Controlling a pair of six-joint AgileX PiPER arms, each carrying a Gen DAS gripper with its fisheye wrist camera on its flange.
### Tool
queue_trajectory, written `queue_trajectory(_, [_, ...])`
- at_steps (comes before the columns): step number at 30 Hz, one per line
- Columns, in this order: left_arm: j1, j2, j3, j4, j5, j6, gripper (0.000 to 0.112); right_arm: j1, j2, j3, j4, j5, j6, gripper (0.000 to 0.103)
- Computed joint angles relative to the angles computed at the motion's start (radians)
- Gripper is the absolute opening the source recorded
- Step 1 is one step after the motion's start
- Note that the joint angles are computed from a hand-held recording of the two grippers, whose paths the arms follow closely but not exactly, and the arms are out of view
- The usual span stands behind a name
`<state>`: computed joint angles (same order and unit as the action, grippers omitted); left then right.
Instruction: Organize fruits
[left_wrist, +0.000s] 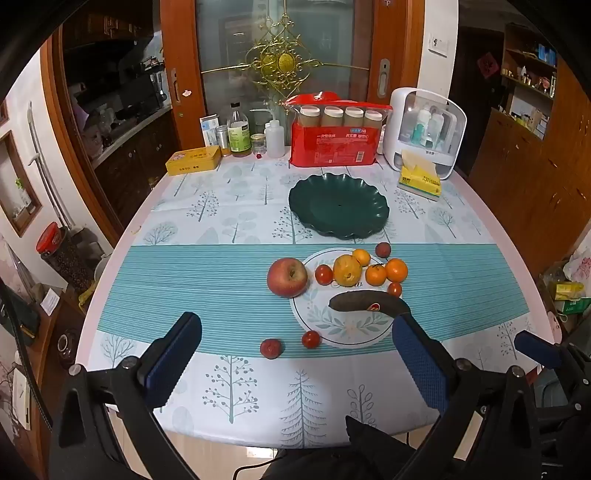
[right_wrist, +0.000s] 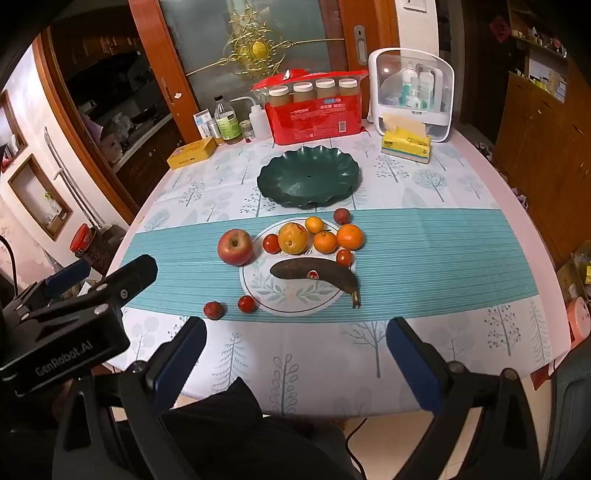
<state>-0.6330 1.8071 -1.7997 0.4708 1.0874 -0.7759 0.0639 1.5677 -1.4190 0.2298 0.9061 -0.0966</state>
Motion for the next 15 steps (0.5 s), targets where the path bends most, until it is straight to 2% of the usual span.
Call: queue_trajectory(15, [0.001,0.004,-0.009,-0.007,0.010,0.007,0.103,0.013,0.013,-0.016,-0.025,0.004,0.022,0.099])
